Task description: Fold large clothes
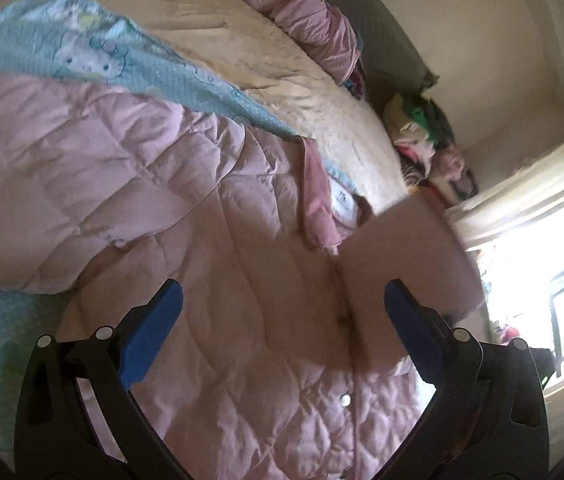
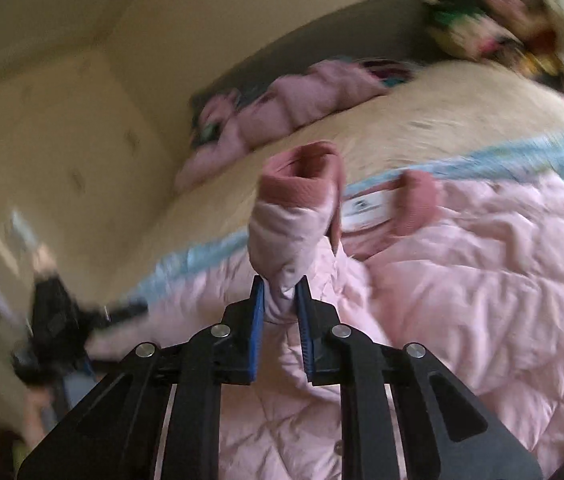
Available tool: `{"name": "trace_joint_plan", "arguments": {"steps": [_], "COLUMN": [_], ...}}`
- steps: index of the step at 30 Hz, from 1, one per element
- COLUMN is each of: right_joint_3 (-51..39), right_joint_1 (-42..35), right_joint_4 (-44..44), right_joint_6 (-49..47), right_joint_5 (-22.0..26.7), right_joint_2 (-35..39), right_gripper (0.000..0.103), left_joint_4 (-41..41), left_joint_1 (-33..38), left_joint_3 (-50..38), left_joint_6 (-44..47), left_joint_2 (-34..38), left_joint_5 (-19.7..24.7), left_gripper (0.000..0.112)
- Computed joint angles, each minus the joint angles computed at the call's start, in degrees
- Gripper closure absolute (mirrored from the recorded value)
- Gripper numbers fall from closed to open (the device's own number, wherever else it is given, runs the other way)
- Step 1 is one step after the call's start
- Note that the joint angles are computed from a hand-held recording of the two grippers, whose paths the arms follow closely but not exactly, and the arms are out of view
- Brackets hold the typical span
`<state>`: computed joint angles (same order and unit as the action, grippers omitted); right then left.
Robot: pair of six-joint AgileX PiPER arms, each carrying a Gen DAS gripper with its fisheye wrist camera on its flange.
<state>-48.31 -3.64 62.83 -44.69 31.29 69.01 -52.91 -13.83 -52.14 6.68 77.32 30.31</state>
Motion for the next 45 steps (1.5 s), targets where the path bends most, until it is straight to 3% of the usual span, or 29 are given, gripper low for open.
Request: {"name": "trace_joint_plan", "arguments": {"steps": [6,9,13,16,18,20,23,24,25,30,32,34,37,39,42,45], "right_joint_3": [-2.1,-1.3,-0.1,-0.6,0.0,1.7,3.7,4.6,5.5,7.3,7.1,6.6,4.9,3.5,1.8,0.1], "right_joint_1": [15.0,20.3,21.5,19.2,18.3,18.3,16.9,15.6,13.4,0.8,-7.2,-17.0,-22.3,-25.6,-25.0,-25.2], "right_joint_4": [-16.7,-27.3,-26.6,-21.3,-18.6,-20.1,-21.4,-21.2,-20.8,-21.1,-20.4,-17.0,-21.6,-21.8,-28.0,-26.6], "right_joint_6": [11.3,19.9,18.7,13.2,10.4,11.6,12.6,12.4,12.0,9.1,6.4,2.4,6.3,6.2,10.9,10.7], "right_joint_5": [-5.7,-7.9,-8.5,-5.2,-2.4,-1.8,-0.3,0.6,1.9,8.8,12.0,15.0,12.0,12.5,7.5,6.1], "right_joint_2": [5.8,7.3,7.9,8.0,6.5,3.7,-0.3,-2.1,-4.1,-10.0,-12.1,-13.1,-11.5,-8.9,-5.8,-2.0], "right_gripper": [0.09,0.089,0.085,0.071,0.053,0.048,0.048,0.048,0.048,0.049,0.049,0.049,0.048,0.047,0.047,0.047], "left_joint_4": [-19.1,-21.2,-27.4,-30.7,-29.3,-28.7,-19.8,-15.0,-11.8,1.3,6.3,16.5,17.3,19.8,26.0,24.2], "left_joint_1": [3.4,3.2,2.6,1.2,-0.7,-2.3,-6.2,-7.5,-8.4,-11.4,-11.9,-12.1,-10.5,-9.4,-9.2,-8.3], "left_joint_3": [2.7,3.0,3.4,3.2,2.4,2.0,0.6,0.0,-0.5,-2.1,-2.6,-3.4,-2.3,-1.9,-2.8,-1.6], "left_joint_6": [15.7,18.1,24.6,28.0,27.6,27.9,20.8,17.0,14.7,7.5,3.8,-4.7,-4.3,-6.3,-12.7,-11.1], "left_joint_2": [2.2,2.9,6.1,9.0,9.6,9.8,9.6,9.8,10.1,7.3,4.2,1.1,0.4,2.7,7.2,7.5], "left_joint_5": [3.9,4.0,5.8,6.0,4.2,2.6,-3.1,-5.0,-6.0,-9.4,-11.4,-13.1,-14.8,-14.2,-13.1,-12.5], "left_gripper": [0.018,0.018,0.018,0.019,0.02,0.025,0.057,0.085,0.104,0.107,0.108,0.108,0.108,0.108,0.108,0.108]}}
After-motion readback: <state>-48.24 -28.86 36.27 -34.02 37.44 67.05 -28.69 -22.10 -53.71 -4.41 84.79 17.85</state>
